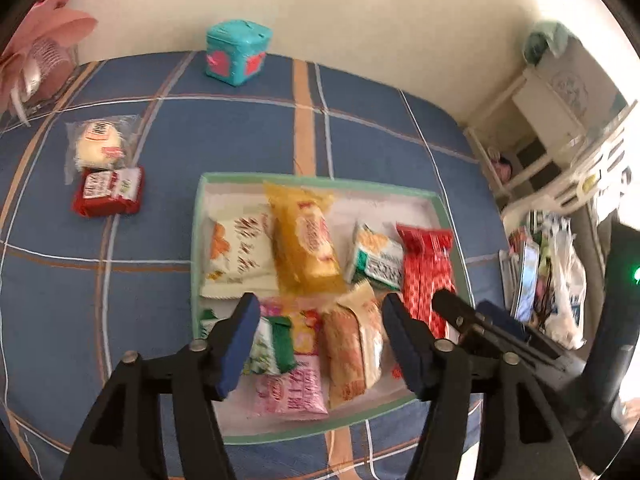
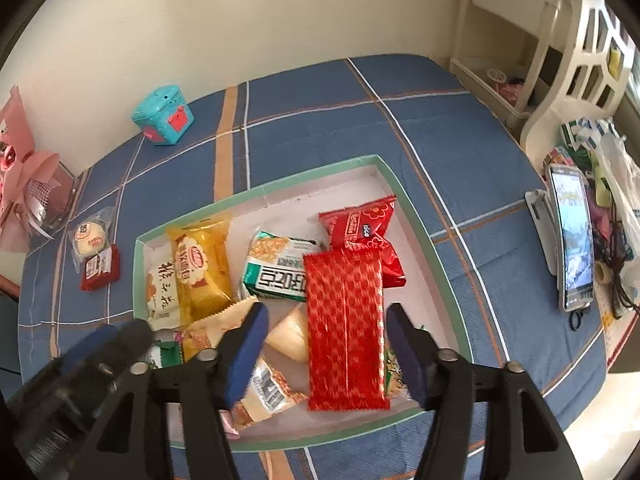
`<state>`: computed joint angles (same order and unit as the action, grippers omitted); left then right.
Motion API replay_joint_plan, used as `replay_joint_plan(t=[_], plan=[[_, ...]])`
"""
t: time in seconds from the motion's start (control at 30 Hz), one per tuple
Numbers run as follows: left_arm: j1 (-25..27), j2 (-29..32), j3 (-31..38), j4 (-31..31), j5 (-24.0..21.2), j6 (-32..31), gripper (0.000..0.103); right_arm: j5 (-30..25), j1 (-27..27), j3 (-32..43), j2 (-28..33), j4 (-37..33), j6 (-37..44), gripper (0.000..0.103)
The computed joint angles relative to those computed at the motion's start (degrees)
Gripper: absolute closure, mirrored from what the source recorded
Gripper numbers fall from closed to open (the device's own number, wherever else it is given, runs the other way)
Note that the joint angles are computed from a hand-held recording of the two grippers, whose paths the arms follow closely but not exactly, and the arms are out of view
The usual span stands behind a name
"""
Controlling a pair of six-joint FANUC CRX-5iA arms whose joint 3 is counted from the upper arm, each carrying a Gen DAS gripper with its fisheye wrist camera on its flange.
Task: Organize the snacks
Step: 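Open both tools to drop the packs into the tray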
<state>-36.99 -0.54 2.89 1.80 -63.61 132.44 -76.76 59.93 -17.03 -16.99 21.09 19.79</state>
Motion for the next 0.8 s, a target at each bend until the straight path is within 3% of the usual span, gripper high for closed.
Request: replay_joint_plan(t=[0.1, 0.33, 0.47, 0.63, 0.8], plan=[[2.14, -2.14, -1.63, -1.27, -0.25, 2.42, 0.028, 0.74, 0.85, 0.46, 0.85, 0.85, -0.70, 0.026], [10.34, -7.54, -5.04, -7.22, -7.64, 7.89, 0.025, 7.80, 4.14, 3.17, 4.37, 5.09, 0.01, 0.023], [16.28, -10.24, -8.85, -5.80, -8.69, 5.24, 0.025, 12.19, 5.40, 6.76, 8.60, 4.68, 3.06, 0.023], [23.92, -12.10, -13.35, -2.97, -8.20, -0.85, 0.021, 16.28, 4.76, 13.77, 16.40, -1.43, 10.67, 0.021], [31.02, -12.05, -16.35, 0.44, -6.60, -6.64, 0.014, 16.39, 4.53, 19.92, 24.36, -3.30, 16.37, 0.001]])
